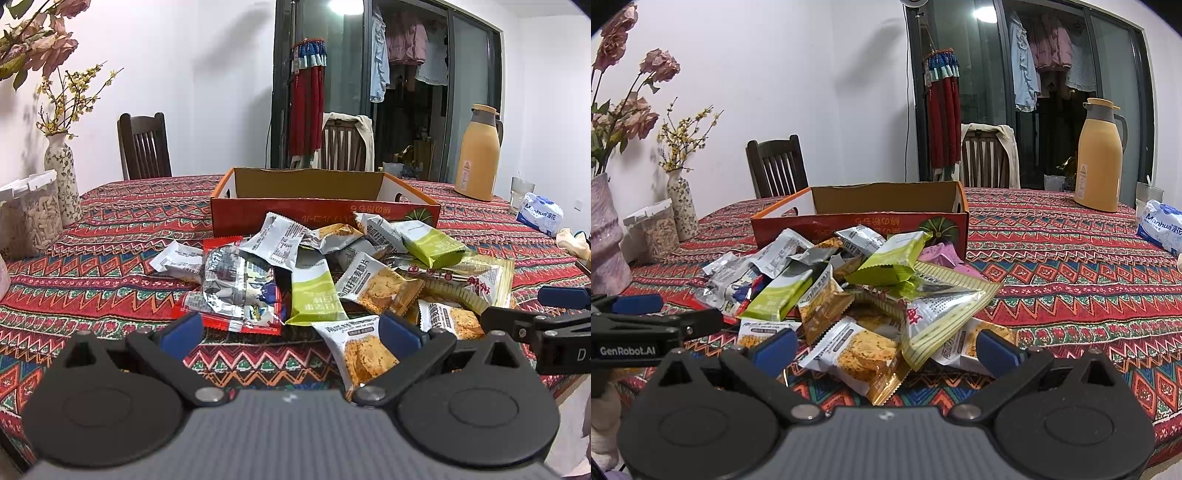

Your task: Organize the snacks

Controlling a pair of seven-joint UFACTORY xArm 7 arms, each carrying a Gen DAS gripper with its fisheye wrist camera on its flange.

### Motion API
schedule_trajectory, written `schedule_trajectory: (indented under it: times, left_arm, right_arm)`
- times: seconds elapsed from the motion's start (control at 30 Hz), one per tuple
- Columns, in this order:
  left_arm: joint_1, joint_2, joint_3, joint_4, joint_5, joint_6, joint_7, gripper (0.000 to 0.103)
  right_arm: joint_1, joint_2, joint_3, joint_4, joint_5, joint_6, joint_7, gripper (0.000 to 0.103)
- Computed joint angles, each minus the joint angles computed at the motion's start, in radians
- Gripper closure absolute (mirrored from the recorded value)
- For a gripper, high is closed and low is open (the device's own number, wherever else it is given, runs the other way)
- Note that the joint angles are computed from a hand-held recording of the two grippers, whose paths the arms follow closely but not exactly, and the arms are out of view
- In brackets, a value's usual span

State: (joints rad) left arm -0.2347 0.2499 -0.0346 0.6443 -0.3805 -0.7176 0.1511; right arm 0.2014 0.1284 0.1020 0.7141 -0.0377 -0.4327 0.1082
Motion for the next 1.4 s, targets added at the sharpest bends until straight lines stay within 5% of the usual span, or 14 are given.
schedule_trajectory:
  times: [0.77,1.1,1.4]
  left_arm:
    - [0.014,0.001,0.003,-0.002,0.021,0.009,-0.019,0.000]
    - [0.025,0.009,0.009,0.010,0.033,0.032,-0.036,0.000]
    - [0.040,0.022,0.014,0.019,0.059,0.049,-0.061,0.000]
  right_arm:
    - [-0.041,0.006,0.019,0.018,-0.103,0.032,0.073,0.000]
    - [-0.158,0.048,0.101,0.080,-0.357,0.095,0.258,0.023]
    - [-0.086,0.124,0.070,0.161,-0.241,0.153,0.151,0.026]
